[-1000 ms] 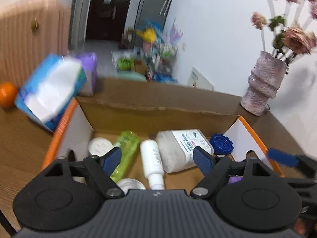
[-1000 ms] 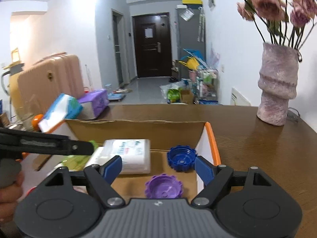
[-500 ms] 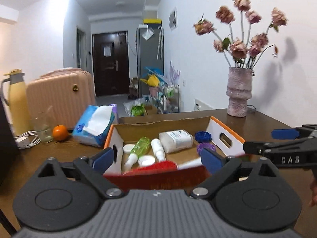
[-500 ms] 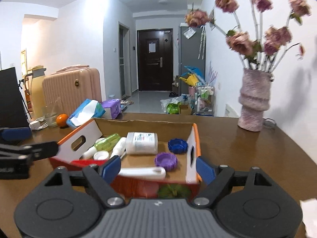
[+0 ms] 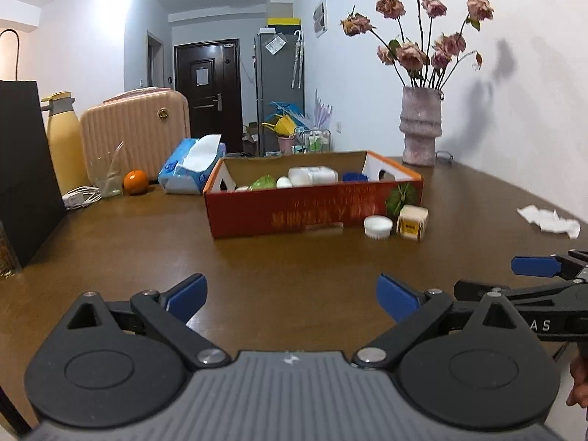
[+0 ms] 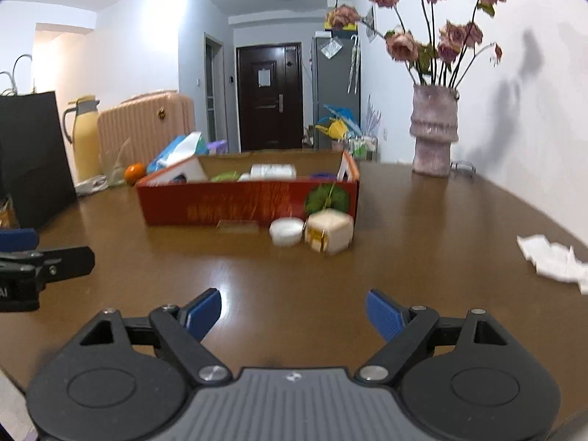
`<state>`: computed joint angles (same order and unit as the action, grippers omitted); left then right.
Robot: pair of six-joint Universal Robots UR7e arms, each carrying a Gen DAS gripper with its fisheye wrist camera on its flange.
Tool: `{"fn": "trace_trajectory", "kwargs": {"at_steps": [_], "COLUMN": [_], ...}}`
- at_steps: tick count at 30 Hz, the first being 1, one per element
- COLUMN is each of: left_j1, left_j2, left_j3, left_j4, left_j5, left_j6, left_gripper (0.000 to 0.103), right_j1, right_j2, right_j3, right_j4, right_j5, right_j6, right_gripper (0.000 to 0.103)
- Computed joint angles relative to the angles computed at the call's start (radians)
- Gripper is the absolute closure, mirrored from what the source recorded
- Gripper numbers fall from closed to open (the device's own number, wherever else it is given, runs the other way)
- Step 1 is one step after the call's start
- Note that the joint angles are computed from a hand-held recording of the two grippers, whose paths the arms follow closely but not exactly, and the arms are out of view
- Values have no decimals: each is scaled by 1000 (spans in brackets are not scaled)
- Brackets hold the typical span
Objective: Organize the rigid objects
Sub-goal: 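Withdraw both tools from the box back over the table, then grasp the white round cap with the left tool while the right tool grasps the cream cube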
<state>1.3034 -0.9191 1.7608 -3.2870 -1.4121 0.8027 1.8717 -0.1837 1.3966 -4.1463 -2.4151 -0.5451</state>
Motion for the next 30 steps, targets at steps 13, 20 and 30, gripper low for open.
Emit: {"fn": "trace_trajectory", "kwargs": {"at_steps": [13, 20, 30], "left_j1": [-3, -15, -39], "left_j2": [-11, 35, 160], "left_j3": [38, -19, -204], "left_j4": [0, 48, 170], "left_j5": [10, 36, 47], "left_j6": [-3, 0, 4], "left_gripper": [2, 2, 2], "right_j1": [4, -31, -123], "right_j2": [-8, -34, -110], "right_j3": [49, 46, -37], "right_j4": [-70, -22, 246], "right_j5": [-22, 10, 157], "right_j6": [-9, 14, 228], "right_gripper": [17, 18, 24]}}
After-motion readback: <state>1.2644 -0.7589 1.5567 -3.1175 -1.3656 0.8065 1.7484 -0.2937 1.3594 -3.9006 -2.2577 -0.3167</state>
